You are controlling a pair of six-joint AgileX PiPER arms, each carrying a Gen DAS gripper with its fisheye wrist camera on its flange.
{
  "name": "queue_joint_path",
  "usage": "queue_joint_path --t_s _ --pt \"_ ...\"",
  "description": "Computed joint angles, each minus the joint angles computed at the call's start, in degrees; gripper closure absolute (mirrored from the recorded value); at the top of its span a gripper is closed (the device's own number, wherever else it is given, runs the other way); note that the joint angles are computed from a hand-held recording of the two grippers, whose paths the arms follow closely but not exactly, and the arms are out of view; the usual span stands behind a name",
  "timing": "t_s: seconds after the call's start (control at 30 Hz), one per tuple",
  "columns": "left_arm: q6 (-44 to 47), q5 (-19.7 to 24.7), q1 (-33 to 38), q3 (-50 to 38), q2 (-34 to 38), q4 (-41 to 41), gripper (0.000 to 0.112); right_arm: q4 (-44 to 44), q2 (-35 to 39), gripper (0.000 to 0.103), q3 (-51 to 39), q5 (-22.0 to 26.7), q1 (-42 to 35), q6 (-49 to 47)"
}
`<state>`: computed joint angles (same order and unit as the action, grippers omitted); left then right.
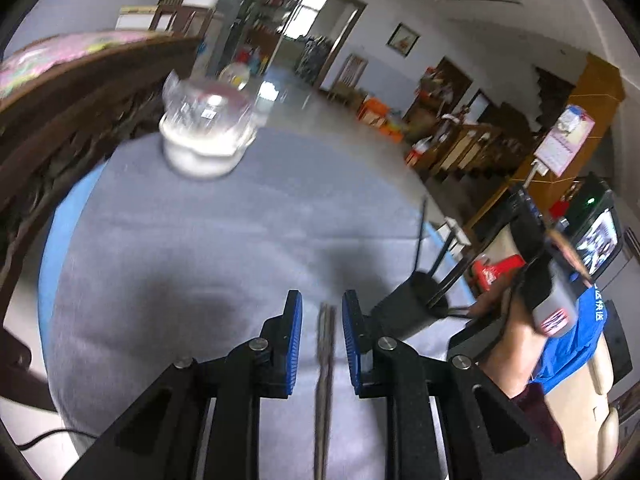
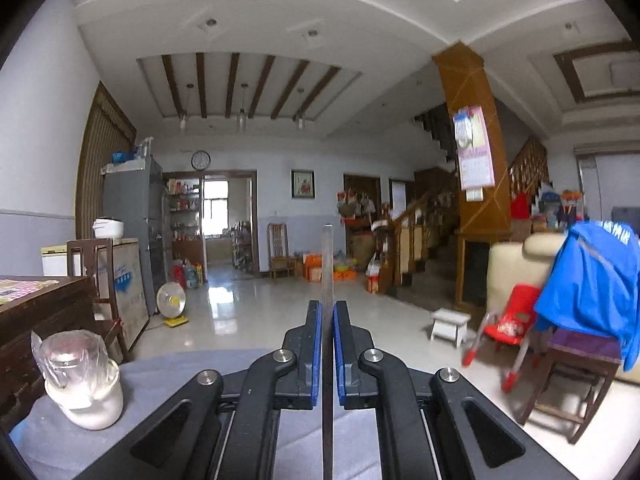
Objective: Organize utensils
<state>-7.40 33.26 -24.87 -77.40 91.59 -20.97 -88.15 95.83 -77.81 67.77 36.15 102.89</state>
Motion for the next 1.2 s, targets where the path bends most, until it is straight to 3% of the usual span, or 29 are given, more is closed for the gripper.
queue_joint_path --t_s 0.3,0.47,0.63,0.83,1.0,1.03,1.2 --pt "-1.01 0.31 -1.33 3.00 -1.39 0.28 0.092 7.12 -10.43 0.094 10.81 -5.76 -0.61 2.19" --pt "-6.12 1.76 -4.39 2.42 -1.32 4.42 0.085 13.11 -21.42 0.089 19.77 -14.33 -2.14 1.19" --pt "-8.51 2.94 -7.08 2.52 -2.36 5.62 0.084 22.63 -27.32 0.087 23.28 -29.50 -12.37 -7.75" --pt "-13.50 6.05 -8.51 2.74 -3.05 10.98 0.068 31.41 -40.53 0.087 28.81 -36.36 -14.84 -17.14" --pt "-16.17 7.31 -8.05 4.69 -2.62 14.76 0.067 32.73 -52.49 0.087 33.80 -32.35 -7.07 -21.60" --pt "-17.64 7.50 -8.39 5.20 -2.52 16.74 0.067 32.39 -55.19 0.087 35.27 -29.57 -2.91 -21.82" --pt "-22.17 8.79 -9.30 7.37 -1.58 21.81 0.067 36.02 -58.18 0.087 39.17 -22.55 9.73 -23.17"
